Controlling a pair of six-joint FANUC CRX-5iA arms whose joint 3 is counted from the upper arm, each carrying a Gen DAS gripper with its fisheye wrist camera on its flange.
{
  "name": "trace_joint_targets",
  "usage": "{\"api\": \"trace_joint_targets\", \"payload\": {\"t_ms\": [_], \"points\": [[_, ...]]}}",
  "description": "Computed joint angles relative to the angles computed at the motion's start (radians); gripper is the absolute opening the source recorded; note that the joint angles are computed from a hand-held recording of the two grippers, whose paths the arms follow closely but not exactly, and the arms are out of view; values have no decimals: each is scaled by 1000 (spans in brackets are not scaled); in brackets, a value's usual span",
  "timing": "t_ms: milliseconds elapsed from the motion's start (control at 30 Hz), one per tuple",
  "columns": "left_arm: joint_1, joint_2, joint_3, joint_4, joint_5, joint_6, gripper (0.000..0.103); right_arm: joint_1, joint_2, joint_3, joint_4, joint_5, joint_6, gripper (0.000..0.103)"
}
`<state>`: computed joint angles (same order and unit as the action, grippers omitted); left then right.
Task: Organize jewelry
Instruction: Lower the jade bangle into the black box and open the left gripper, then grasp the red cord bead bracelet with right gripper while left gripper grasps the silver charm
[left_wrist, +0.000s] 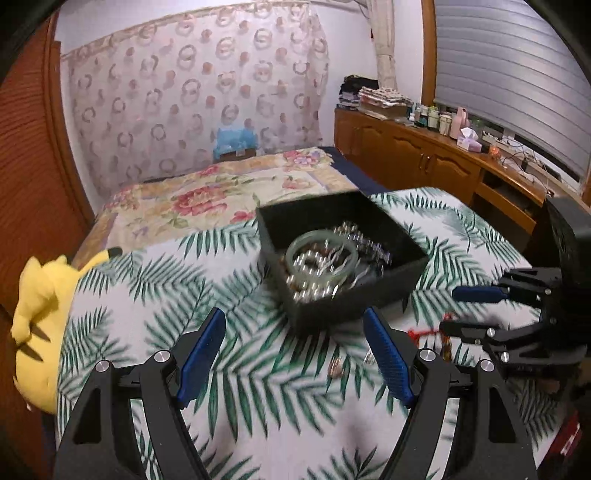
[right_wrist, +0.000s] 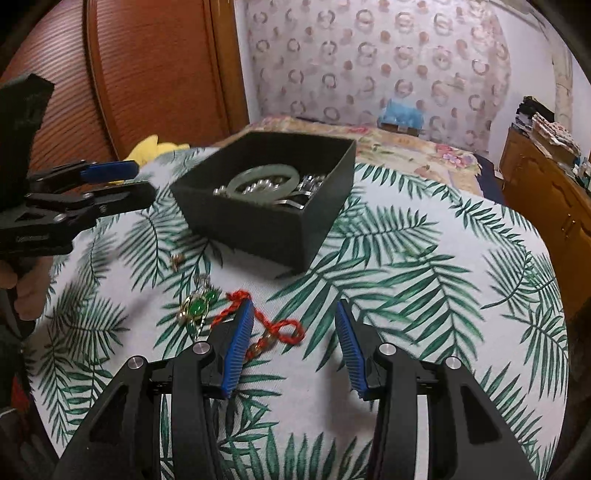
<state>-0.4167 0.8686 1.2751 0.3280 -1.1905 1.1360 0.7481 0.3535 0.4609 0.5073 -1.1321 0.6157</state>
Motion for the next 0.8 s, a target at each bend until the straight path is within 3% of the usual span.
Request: {"api": "trace_joint_targets", "payload": {"t_ms": [133, 233, 667, 800], "points": [[12, -86, -177, 18, 58, -30, 74, 6, 23, 33, -6, -40, 20, 48], [15, -110, -232, 21, 68, -39, 74, 13, 40, 53, 10, -75, 21, 48], [-6, -99, -239, 3, 25, -55, 74, 20, 67, 81, 14, -118, 35, 46], [-11, -76, -198, 5, 2, -50, 68, 14, 58, 72, 3, -105, 32, 46]]}}
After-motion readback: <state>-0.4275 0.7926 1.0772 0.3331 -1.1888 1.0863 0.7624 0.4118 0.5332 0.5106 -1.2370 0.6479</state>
